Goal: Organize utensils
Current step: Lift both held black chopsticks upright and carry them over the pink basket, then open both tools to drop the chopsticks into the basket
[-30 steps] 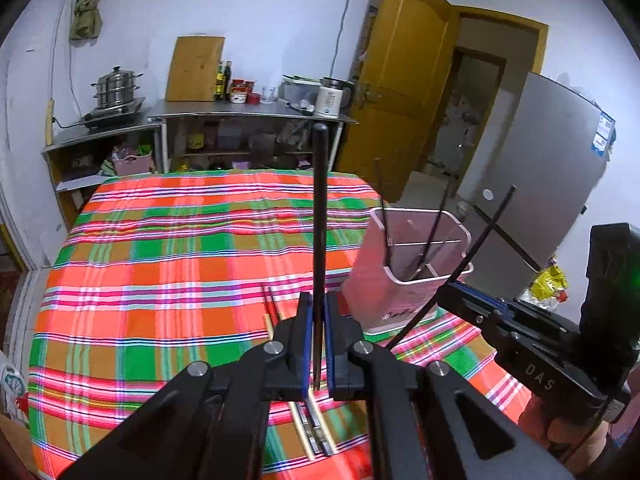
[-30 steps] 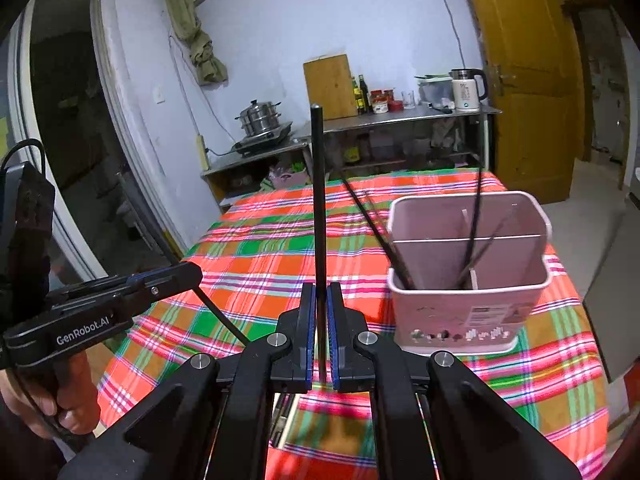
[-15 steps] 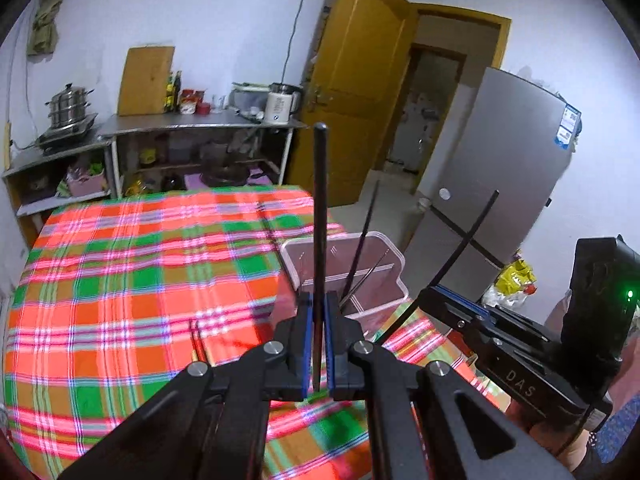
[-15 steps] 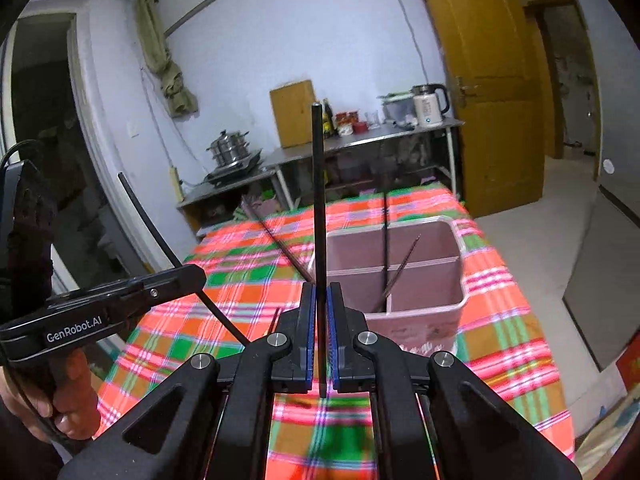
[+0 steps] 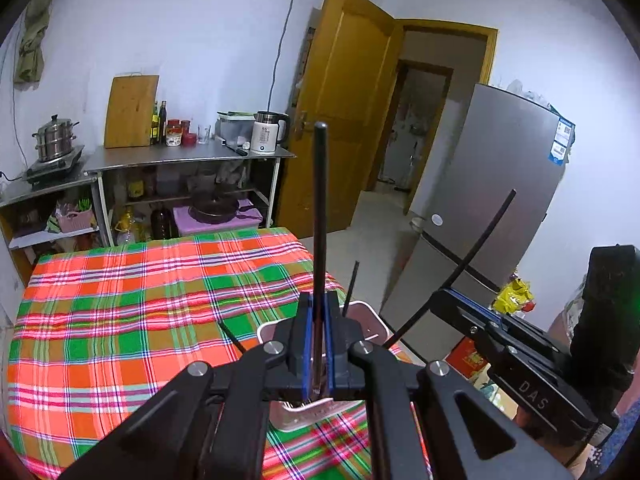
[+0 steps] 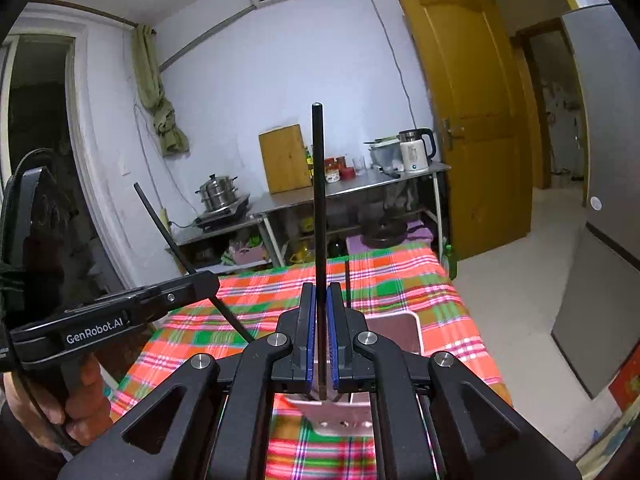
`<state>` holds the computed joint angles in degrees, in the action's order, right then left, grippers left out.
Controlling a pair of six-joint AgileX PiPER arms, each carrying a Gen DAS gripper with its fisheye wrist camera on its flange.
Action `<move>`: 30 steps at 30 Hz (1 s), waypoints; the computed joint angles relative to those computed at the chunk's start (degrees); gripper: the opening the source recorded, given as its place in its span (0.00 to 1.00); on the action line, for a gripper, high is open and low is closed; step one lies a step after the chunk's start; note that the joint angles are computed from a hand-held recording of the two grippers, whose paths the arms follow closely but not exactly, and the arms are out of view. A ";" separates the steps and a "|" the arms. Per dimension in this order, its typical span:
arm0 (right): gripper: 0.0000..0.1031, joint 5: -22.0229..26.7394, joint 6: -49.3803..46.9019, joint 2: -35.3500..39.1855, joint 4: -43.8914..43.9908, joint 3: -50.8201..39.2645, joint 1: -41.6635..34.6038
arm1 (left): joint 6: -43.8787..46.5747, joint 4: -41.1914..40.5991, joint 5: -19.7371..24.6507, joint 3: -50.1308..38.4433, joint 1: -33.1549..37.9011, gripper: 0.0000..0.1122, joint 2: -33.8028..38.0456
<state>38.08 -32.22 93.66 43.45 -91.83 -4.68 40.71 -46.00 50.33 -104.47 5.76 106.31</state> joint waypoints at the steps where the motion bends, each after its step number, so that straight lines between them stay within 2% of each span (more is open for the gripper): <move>1: 0.05 -0.12 0.35 0.58 -0.23 -0.42 0.17 | 0.07 -0.01 -0.27 0.04 -0.11 0.05 0.26; 10: 0.05 -1.73 2.12 4.60 -2.72 0.02 1.88 | 0.33 0.68 -1.51 1.77 -0.46 0.05 3.70; 23: 0.06 -1.66 3.40 8.59 -5.13 1.27 2.58 | 3.26 1.01 -4.13 7.03 -1.42 0.06 3.99; 27: 0.06 -1.76 4.42 9.16 -6.07 1.35 2.66 | 3.41 1.44 -5.06 7.96 -1.75 0.07 4.06; 30: 0.06 -1.03 4.38 9.66 -5.96 0.99 2.58 | 3.35 1.46 -4.84 8.02 -1.88 0.13 4.33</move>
